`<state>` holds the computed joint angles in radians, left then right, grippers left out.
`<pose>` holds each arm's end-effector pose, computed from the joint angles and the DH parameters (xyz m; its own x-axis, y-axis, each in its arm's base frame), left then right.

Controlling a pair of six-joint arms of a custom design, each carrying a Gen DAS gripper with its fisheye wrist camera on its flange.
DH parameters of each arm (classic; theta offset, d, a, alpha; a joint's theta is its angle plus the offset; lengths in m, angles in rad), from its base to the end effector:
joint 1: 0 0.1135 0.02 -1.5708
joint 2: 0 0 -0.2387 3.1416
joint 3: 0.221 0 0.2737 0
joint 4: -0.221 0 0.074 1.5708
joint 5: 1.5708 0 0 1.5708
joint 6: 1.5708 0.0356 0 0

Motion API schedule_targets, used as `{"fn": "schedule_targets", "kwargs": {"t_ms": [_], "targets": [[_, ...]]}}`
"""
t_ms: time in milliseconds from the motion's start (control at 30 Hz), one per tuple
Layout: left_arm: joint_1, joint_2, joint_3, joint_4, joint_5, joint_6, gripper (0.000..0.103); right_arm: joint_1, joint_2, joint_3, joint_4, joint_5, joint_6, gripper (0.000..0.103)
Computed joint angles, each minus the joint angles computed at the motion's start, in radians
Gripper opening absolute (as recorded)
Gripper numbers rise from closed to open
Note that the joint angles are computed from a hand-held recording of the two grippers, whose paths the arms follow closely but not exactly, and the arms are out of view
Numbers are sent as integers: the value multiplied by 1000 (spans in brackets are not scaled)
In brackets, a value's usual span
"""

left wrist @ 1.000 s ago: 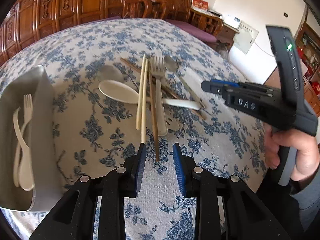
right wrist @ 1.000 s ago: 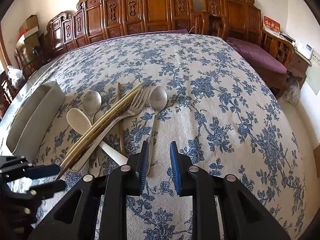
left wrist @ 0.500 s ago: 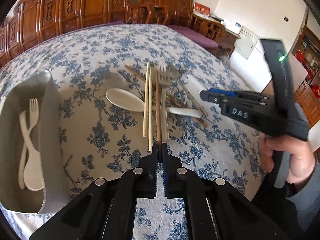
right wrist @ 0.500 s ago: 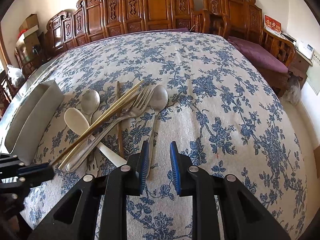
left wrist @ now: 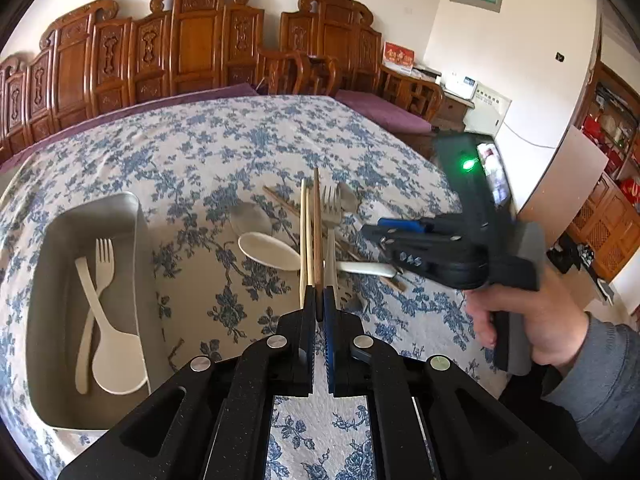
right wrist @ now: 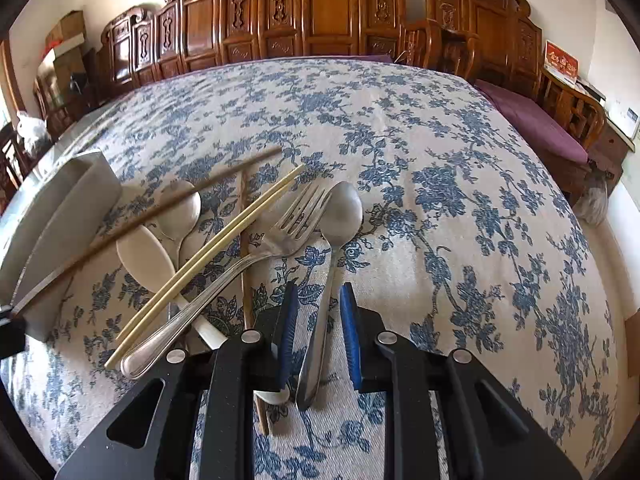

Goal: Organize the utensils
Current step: 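Grasp the metal spoon with the right gripper while the left lifts the chopstick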

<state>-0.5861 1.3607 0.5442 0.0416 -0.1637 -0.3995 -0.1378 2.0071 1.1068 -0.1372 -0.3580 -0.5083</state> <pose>0.2321 -0.1472 0.1171 -0.7115 0.0118 -0.7026 0.1867 0.9671 -0.1729 0.3864 -0.0410 0.0655 -0.7219 -0.3601 -0.5910 -0.4569 0.8894 0.0162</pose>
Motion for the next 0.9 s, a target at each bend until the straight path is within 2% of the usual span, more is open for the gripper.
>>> {"fn": "schedule_targets", "kwargs": {"t_ms": [100, 333, 400, 467, 633, 733, 767, 900], "targets": [[1, -25, -6, -6, -8, 8, 3, 12, 21, 15, 7, 27, 1, 24], [0, -56, -14, -18, -28, 13, 3, 18, 102, 115, 13, 15, 24, 24], [4, -58, -16, -17, -26, 13, 3, 25, 125, 147, 9, 11, 29, 28], [8, -61, -18, -19, -25, 13, 3, 35, 151, 186, -8, 7, 32, 38], [15, -89, -31, -25, -25, 16, 3, 65, 201, 269, -36, 44, 42, 43], [20, -110, -38, -31, -25, 18, 3, 70, 224, 311, -63, 51, 47, 43], [23, -116, -40, -32, -26, 18, 3, 71, 225, 315, -64, 57, 53, 32], [31, -172, -57, -61, -45, 31, 3, 68, 212, 305, -69, 63, 51, 31]]}}
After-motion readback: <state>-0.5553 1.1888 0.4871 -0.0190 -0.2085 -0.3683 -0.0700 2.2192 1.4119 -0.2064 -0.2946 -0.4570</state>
